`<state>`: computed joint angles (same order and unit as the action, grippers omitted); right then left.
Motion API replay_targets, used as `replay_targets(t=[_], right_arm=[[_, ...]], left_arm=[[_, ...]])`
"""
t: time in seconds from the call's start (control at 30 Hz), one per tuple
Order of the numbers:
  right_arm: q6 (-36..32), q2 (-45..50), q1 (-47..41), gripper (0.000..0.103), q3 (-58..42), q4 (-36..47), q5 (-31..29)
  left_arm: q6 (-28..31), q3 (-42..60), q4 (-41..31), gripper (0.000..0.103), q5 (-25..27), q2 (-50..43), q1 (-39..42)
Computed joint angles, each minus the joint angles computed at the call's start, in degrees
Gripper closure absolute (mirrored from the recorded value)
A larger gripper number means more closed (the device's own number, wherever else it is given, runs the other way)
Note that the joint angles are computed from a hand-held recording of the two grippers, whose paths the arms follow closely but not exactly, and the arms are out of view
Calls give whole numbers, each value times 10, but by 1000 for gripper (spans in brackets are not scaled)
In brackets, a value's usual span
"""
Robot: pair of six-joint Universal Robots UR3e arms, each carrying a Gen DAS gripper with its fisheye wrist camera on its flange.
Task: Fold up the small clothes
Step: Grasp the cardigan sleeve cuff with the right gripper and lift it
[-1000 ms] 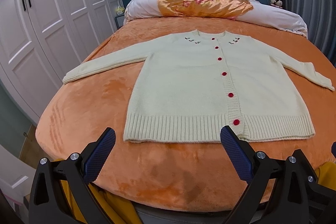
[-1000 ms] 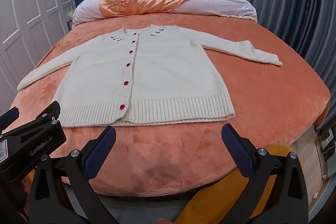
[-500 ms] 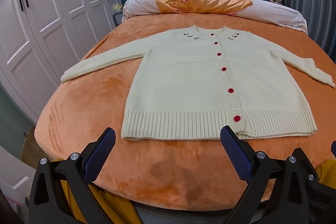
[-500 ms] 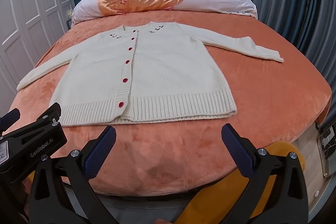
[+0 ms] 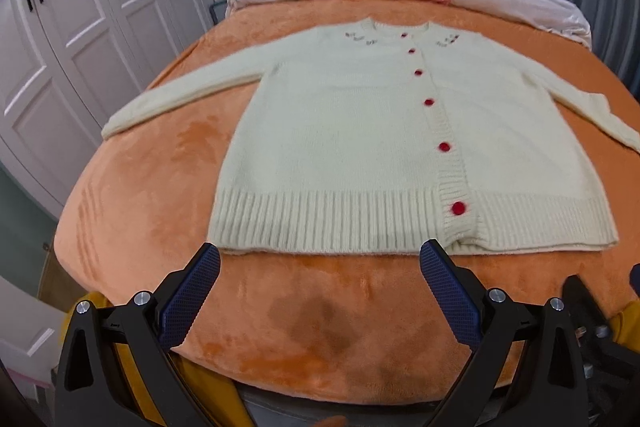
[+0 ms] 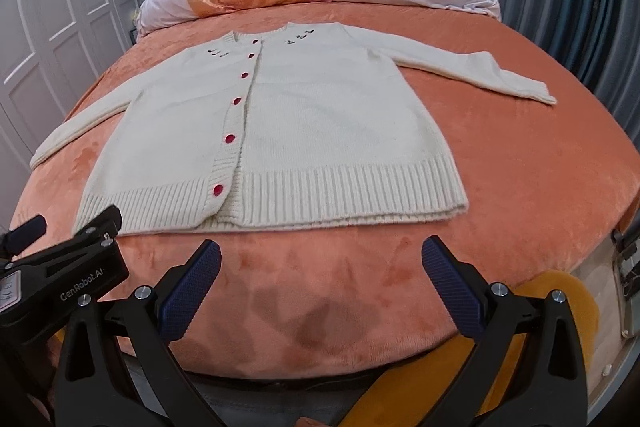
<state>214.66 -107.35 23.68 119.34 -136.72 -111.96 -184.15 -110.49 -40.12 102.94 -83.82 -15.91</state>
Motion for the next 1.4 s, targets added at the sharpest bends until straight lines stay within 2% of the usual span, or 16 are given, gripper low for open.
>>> replay_targets(t=[0.1, 0.23, 0.3, 0.43, 0.5, 0.63, 0.73, 0.87, 0.93, 0.97, 1.03, 1.1, 1.13, 1.17, 1.3, 1.4], right_arm=[[-55, -42, -85, 5, 53, -36, 52], [-190, -135, -321, 5, 130, -43, 207], [-236, -133, -441, 5, 133, -45, 252], [-308, -20, -665, 5, 86, -87, 387], [-306, 72, -702, 5, 38, -132, 396], [-291, 225, -729, 5, -68, -176, 371], [-265, 297, -746, 5, -113, -187, 384], [-225, 347, -754, 5, -130, -230, 393], [-220, 363, -756, 16, -140, -254, 412], [-219, 380, -755, 34, -166, -244, 425], [-212, 403, -744, 49, -210, -217, 426], [-203, 427, -723, 76, -264, -193, 413], [-196, 436, -708, 80, -293, -183, 397], [-192, 437, -698, 90, -307, -182, 393], [-186, 441, -630, 95, -386, -196, 398], [-218, 473, -534, 95, -508, -164, 400]], left_arm=[[20, 3, 6, 5, -16, -25, 7], [36, 24, -1, 5, -56, -64, 24], [32, 50, -9, 5, -70, -99, 27], [9, 128, -39, 5, -101, -167, 27], [-7, 182, -48, 5, -90, -211, 13], [-16, 308, -79, 5, -51, -300, -18], [-7, 405, -109, 5, -25, -366, -35], [2, 497, -147, 5, -44, -423, -31], [16, 517, -141, 5, -58, -437, -27], [24, 521, -134, 5, -59, -441, -27], [44, 527, -111, 5, -60, -451, -26], [55, 529, -94, 5, -64, -457, -22], [56, 529, -87, 5, -67, -459, -19], [53, 531, -83, 6, -66, -461, -17], [40, 542, -66, 10, -53, -474, -2], [33, 553, -64, 10, -52, -478, 14]])
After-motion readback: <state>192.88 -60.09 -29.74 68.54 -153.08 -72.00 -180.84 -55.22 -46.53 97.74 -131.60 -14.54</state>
